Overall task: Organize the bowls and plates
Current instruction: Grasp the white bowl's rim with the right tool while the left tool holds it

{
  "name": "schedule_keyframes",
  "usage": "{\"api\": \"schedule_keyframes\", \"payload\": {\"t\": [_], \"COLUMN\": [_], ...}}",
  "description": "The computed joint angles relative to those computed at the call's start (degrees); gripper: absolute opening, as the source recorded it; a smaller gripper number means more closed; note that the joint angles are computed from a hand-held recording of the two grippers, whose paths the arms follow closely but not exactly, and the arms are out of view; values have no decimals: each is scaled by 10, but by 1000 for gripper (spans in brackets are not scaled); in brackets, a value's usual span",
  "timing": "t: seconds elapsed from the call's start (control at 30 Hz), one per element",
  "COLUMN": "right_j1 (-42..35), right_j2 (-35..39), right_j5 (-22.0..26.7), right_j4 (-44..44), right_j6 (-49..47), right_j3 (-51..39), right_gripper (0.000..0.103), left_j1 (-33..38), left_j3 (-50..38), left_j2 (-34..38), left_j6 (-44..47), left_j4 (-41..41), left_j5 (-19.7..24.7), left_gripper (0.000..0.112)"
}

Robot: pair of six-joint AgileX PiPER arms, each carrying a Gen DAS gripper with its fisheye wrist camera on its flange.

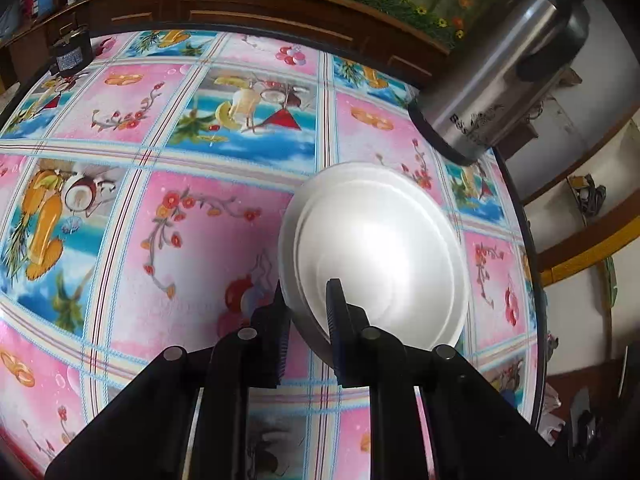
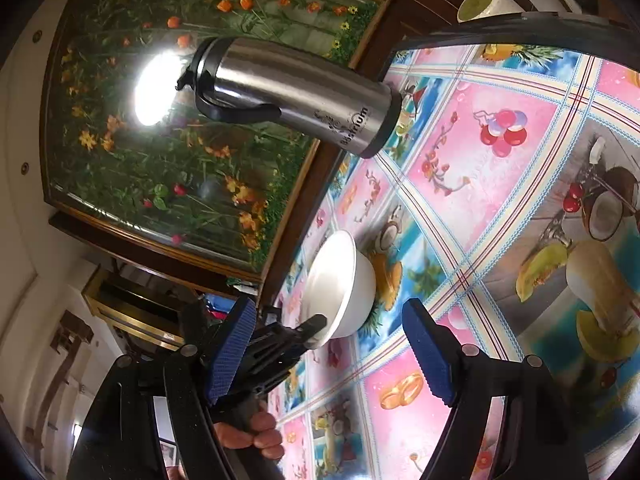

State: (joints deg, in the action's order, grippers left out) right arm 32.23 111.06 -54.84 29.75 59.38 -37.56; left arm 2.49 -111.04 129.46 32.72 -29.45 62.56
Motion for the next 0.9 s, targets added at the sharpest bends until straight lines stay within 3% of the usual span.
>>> {"api": "schedule_keyframes", "payload": {"t": [0.07,0.27,0.5,0.6,0.73,0.9], "right_j1": [-7,-27,-36,-38,-38,-27], "right_j2": [2,14,19,23,29,28], "right_j5": [20,72,135,153,208,262], "right_j4": [-14,-56,-80,-101,-115,-65], "right_j6": [0,21,11,13,-11,-89], "right_j3": [-9,-28,-59,-72,-104,-136], "right_gripper": [78,78,77,72,55,40], "left_j1": [8,32,69,83,98,117], "left_j3": [11,114,200,229,263,298], "left_j2": [-4,-61,-113,-131,-152,-174], "left_j6": [14,85,158,186,215,248], "left_j4": [-7,-23,-51,-56,-65,-82], "left_j5": [13,-17,-20,-19,-26,-37], "left_gripper": [14,14,14,14,14,14]}}
